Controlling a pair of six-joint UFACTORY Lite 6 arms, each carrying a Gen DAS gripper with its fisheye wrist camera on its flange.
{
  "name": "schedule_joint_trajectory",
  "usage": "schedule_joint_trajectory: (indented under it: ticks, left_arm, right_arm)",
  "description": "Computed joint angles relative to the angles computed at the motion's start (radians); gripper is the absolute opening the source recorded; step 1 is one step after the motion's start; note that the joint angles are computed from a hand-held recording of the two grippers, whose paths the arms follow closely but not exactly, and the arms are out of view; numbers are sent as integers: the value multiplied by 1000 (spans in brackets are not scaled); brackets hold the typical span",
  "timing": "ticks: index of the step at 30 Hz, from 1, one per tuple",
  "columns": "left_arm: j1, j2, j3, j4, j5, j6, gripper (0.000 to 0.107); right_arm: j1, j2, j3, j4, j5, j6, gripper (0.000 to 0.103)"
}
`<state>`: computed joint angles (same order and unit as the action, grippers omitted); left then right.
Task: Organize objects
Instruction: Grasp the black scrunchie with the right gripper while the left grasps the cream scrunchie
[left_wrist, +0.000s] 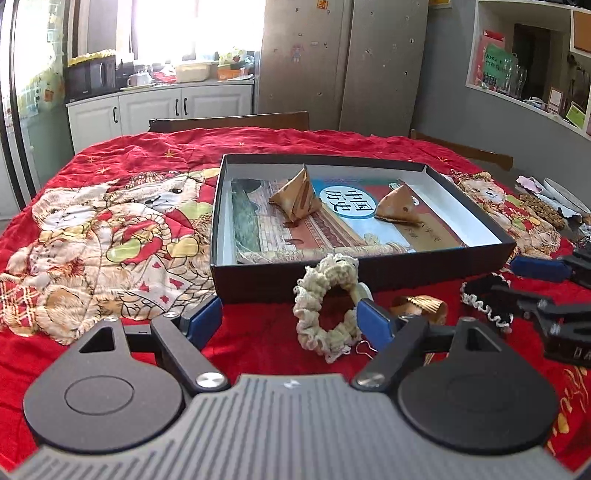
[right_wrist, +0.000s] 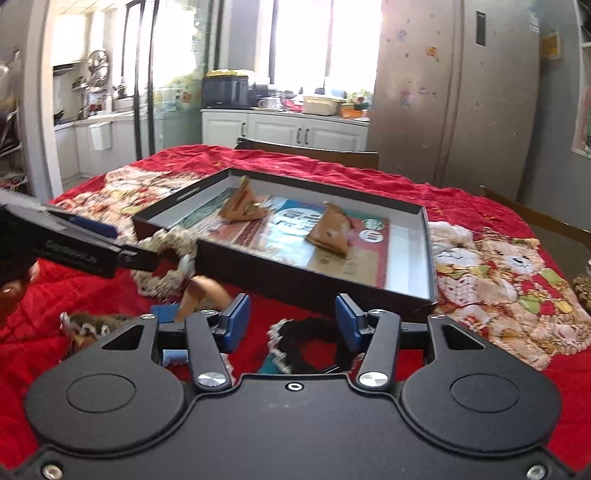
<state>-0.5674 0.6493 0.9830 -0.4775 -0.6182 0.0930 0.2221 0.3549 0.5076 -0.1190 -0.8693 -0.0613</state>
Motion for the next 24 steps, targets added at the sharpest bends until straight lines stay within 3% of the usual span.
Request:
schedule_joint_trajectory:
  ticks: [3,13,15,17,24]
  left_arm:
    - [-2,23,14,9,-8,-11,85]
    - [2,74,47,62,-5,-58,73]
    - [4,81,54,67,-3,-65,68]
    - [9,85,56,85,-2,-81,57]
    - [16,87,57,121,2,-115,42]
  right_arm:
    - [12,34,-2,11,-39,-17,47]
    - [15,104,37,8,-20,-18,38]
    - [19,114,46,13,-16,-22,36]
    - [13,118,52,11,-9,-15,31]
    - [-17,129,65,-30,1,32,22]
